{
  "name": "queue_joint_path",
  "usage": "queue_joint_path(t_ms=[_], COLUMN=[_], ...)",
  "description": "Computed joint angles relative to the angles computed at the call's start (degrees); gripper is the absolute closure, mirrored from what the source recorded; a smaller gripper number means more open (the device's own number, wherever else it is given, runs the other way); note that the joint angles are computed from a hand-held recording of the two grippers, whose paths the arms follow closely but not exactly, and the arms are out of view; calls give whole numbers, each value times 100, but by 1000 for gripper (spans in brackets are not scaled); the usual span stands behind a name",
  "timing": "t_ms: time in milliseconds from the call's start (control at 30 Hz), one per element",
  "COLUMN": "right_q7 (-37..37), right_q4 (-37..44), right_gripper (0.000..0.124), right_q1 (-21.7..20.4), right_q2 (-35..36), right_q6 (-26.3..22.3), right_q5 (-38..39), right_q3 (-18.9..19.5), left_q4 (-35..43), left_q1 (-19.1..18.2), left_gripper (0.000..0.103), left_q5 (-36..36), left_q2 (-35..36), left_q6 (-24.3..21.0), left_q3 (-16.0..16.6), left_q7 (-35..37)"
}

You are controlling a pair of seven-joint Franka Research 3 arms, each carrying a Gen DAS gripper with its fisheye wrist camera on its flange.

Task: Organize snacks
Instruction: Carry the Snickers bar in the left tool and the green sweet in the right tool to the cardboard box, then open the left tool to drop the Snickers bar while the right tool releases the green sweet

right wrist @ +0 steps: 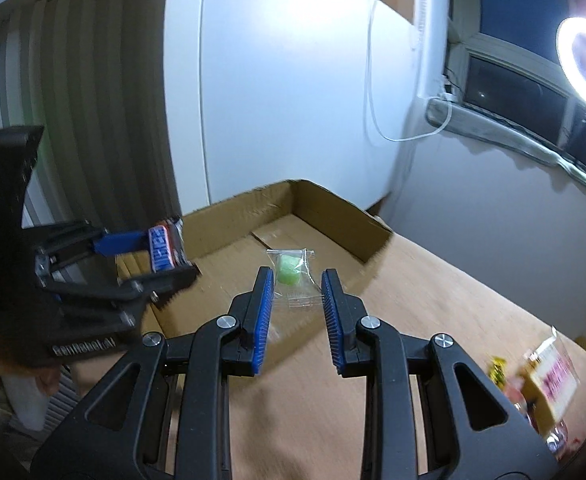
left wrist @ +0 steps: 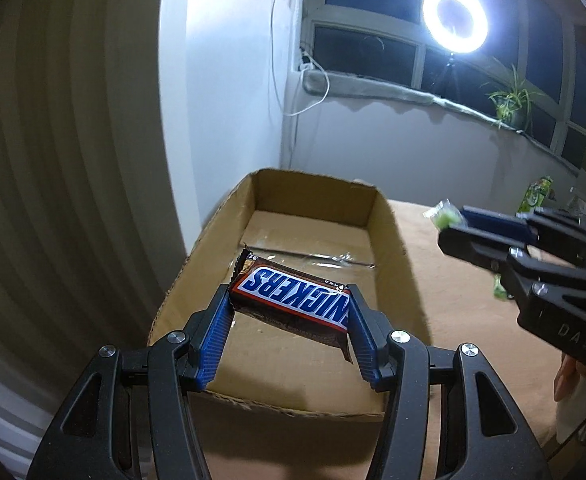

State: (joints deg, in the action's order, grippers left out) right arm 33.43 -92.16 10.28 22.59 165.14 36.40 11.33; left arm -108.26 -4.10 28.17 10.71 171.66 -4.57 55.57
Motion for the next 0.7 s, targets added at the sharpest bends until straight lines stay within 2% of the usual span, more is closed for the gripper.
queue_joint_path(t_ms=[267, 333, 367, 433, 700], right_q7=[220, 241, 213, 315, 294], right_q4=[893, 1015, 1055, 1117, 828], right_gripper=[98, 98, 97, 97, 97], right_q1=[136, 118, 89, 132, 78], right_q2=[659, 751, 795, 852, 677], right_q6=[-414, -525, -570, -615, -416], right_q5=[-403, -444, -420, -495, -430], right_q3=[-52, -33, 9, -52, 2], left_q4=[387, 474, 564, 623, 672], left_q1=[89, 44, 15, -111, -127], left_gripper=[48, 45, 37, 32, 31], left_q5=[-328, -299, -276, -29, 212], left_q2=[345, 397, 455, 475, 473], left_q6=[-288, -388, -444, -512, -523], left_q3=[-48, -2, 17, 156, 189], left_q7=[236, 188, 161, -63, -319])
